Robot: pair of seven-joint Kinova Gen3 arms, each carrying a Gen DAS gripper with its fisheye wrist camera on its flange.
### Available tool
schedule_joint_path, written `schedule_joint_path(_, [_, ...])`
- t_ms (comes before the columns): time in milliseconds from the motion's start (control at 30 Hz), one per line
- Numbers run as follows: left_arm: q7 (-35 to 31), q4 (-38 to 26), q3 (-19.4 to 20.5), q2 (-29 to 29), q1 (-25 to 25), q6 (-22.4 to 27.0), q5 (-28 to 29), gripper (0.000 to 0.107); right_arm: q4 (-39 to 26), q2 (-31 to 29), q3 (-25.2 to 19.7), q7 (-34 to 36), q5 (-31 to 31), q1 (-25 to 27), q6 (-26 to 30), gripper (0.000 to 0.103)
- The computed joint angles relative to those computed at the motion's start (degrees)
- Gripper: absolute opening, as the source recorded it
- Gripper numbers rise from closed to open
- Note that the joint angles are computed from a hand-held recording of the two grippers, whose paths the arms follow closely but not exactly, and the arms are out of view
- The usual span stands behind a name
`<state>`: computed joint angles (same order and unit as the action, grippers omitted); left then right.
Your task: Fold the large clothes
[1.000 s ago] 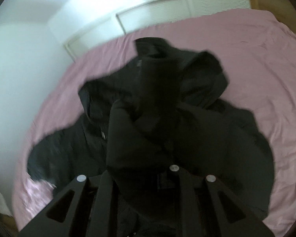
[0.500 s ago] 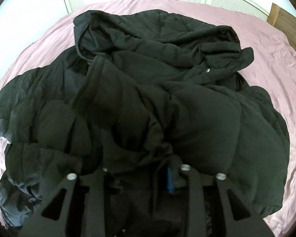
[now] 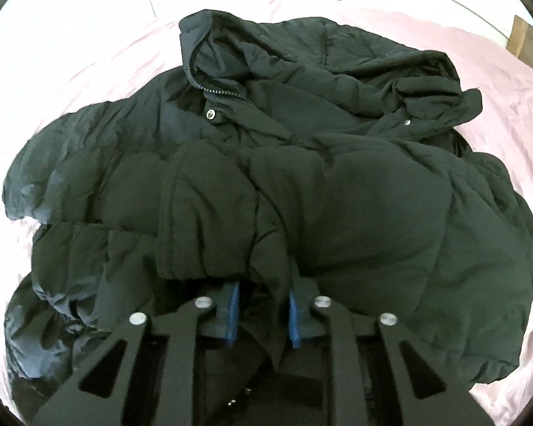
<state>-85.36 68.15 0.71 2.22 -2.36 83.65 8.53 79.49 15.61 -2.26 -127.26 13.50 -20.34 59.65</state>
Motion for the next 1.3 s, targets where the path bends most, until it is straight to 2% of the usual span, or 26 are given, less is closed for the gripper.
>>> schedule_joint_path(267, [2.4,-0.6,1.8,0.6,2.9,-1.2,-1.3,0.102,4.8,-4.7,-2.8,10.5,-8.6,3.1,-3.6,0.019])
schedule_joint_path(333, [3.4,-0.7,2.6,1.2,4.2,-1.9,-1.8,0.102,5.6,-4.5,-2.8,11.5,-8.9,2.8,-3.4,0.019])
schedule_joint_path(433, [5.2,-1.4,3.8,2.5,6.6,-2.9,-3.0,0.101,5.8,-3.5,-2.4,11.4,-8.7,2.5,-2.5,0.025])
schedule_joint_path(600, [7.4,-2.7,5.9,4.2,12.1,-6.1,-7.2,0.101,8.1,-6.8,-3.2,15.4,-11.3,3.3,-3.7,0.068])
schedule_joint_path(633, [7.8,-3.1,6.1,4.6,12.9,-6.5,-7.5,0.101,8.7,-7.7,-3.2,16.2,-12.0,3.6,-3.7,0.071])
schedule_joint_path(800, [8.8,-8.2,7.4,9.9,16.9,-6.4,-6.3,0.101,11.3,-14.1,-2.4,21.6,-18.5,6.9,-3.2,0.072])
schedule_joint_path(933, [8.8,-12.5,8.3,14.8,22.7,-8.4,-8.5,0.101,10.8,-17.6,-1.2,20.5,-14.2,9.2,-1.7,0.072])
schedule_joint_path(1067, [8.4,-17.4,8.4,21.0,28.2,-10.9,-9.4,0.101,8.5,-15.5,0.2,19.4,-7.6,11.9,-0.1,0.072])
schedule_joint_path(1200, [7.8,-22.4,7.3,28.1,33.5,-12.6,-11.5,0.101,9.4,-12.4,1.7,20.3,-7.6,14.2,-1.3,0.072])
schedule_joint_path(1300, [7.3,-27.0,6.6,34.1,35.9,-10.5,-11.5,0.095,11.7,-10.3,2.3,20.9,-9.4,15.6,-3.2,0.072])
